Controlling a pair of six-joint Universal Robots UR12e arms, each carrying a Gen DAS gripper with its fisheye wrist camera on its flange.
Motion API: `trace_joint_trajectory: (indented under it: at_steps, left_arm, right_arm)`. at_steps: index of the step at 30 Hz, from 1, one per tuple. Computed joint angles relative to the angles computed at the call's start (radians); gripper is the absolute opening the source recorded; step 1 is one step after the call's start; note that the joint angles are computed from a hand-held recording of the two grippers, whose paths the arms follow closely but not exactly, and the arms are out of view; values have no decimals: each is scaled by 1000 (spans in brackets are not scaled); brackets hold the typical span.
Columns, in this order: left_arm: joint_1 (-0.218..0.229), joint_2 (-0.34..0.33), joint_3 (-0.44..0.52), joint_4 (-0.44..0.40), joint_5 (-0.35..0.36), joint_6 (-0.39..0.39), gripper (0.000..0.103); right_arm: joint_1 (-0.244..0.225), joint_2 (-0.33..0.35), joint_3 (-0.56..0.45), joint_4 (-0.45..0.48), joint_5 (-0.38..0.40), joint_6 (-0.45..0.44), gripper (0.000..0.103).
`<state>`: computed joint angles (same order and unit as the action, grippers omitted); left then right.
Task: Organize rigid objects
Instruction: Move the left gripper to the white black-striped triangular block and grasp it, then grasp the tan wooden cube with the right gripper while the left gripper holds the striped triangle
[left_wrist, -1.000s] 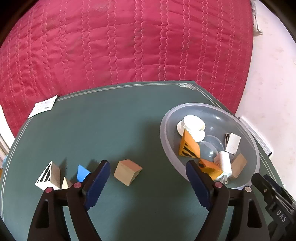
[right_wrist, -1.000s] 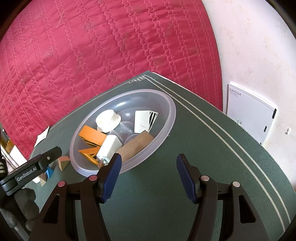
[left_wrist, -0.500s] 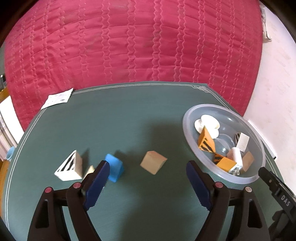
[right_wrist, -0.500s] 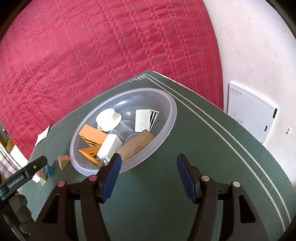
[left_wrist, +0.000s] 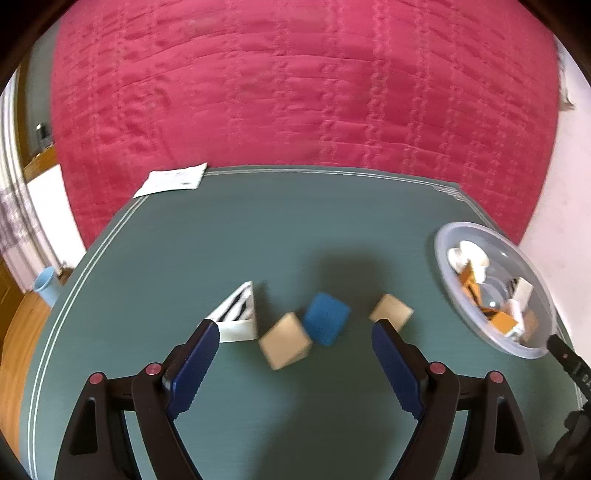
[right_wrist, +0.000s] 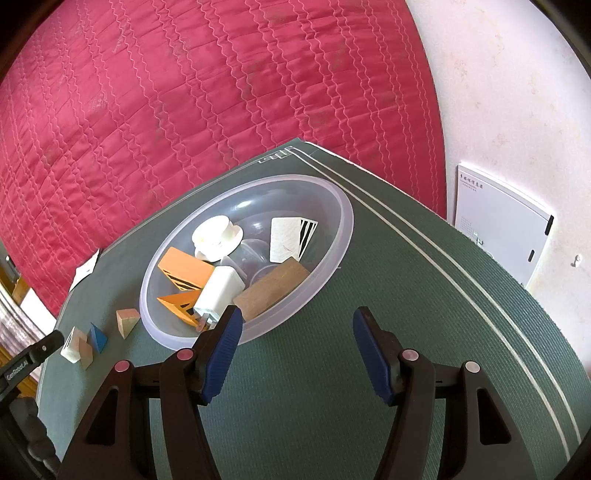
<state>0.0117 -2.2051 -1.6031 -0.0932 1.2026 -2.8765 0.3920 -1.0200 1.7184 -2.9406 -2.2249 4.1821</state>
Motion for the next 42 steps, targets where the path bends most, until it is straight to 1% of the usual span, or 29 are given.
trace_joint_trajectory:
  at_steps: [9,15,20,23,27,29,30,32,34,38,42]
  left_arm:
    - [20,-21,18,-11,63,-36,88]
    - [17,-44,48,-34,107,-23,88]
    - [11,-62,78,-67,122,-22,87]
    - [7,-70,93,-83,118,-16,86]
    - [0,-78,106,-90,115,12,80]
    - [-3,-84,116,-96,118,23,68]
    - [-4,-86,120,-103,116,25,65]
    - [-2,-90,130,-129,105,31,49]
    - [1,-92,136,-155,92,30,43]
    - [10,-88,125,-140,55,23,43]
    - [18,-81,111,-119,33,11,43]
  right_arm:
    - [-2,-2,3,-2,2,-2,65]
    - [-1,-1,2,-1,2,-2,66]
    - [-2,-2,3,-4,4,-3,66]
    - [-3,-4,5,-4,5,-4,66]
    - [-2,-3,4,-3,4,-2,67]
    - [-3,-4,4,-3,4,-3,67]
    - [-3,-3,4,-2,4,-3,67]
    - [-3,-4,5,-3,5,-3,67]
    - [-3,-4,5,-3,5,-4,67]
    - [-3,-2,3,-1,4,-6,67]
    - [2,2,-3,15,-4,-10,67]
